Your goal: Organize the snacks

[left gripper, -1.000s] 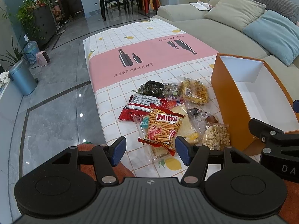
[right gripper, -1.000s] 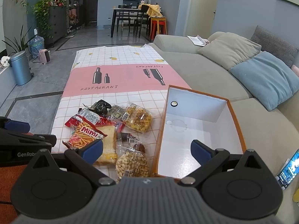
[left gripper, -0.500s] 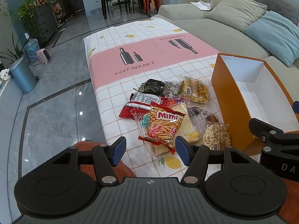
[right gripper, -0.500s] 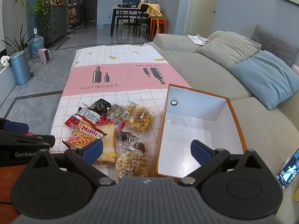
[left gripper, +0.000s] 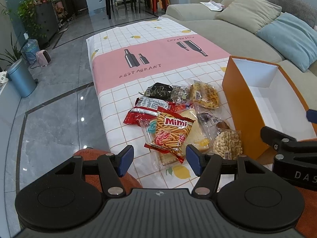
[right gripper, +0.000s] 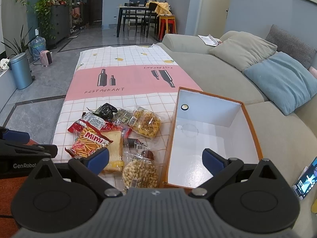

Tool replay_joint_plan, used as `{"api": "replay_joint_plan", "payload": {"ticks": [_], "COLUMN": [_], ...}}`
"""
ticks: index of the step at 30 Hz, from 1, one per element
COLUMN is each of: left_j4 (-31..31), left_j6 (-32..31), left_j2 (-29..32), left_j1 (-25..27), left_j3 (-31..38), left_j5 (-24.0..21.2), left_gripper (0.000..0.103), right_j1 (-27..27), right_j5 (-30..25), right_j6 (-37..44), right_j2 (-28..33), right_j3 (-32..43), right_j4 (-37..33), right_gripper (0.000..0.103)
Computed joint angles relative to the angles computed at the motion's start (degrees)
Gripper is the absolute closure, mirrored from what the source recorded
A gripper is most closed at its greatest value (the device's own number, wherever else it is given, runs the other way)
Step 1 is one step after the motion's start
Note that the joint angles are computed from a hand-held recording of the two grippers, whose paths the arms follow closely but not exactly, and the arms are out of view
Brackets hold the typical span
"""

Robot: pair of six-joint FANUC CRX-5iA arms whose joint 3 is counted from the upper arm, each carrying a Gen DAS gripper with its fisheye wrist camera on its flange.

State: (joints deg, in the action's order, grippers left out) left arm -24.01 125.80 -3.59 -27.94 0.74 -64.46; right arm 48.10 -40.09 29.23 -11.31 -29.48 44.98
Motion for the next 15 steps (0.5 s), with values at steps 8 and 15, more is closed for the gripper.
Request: {"api": "replay_joint_plan", "payload": {"ticks": [8,15], "left_j4": [7.0,14.5], "left_j6": [-6.7,-15.8], "left_j2": [-1.8,0.0], "left_j1": [5.6,10.2], "left_j3": [-4.0,-6.4], "left_j5": [6.6,11.2], "left_gripper": [0.031,0.032], "right_j1": [-3.1,-3.0], "right_j5": [10.2,10.0], "right_j6": [8.1,31.5], "right_j2": [0.8,7.6], "right_j3": [-0.2,7.5], "right_j4": [-6.0,-21.2], "right_gripper": [0.03,0.048]}}
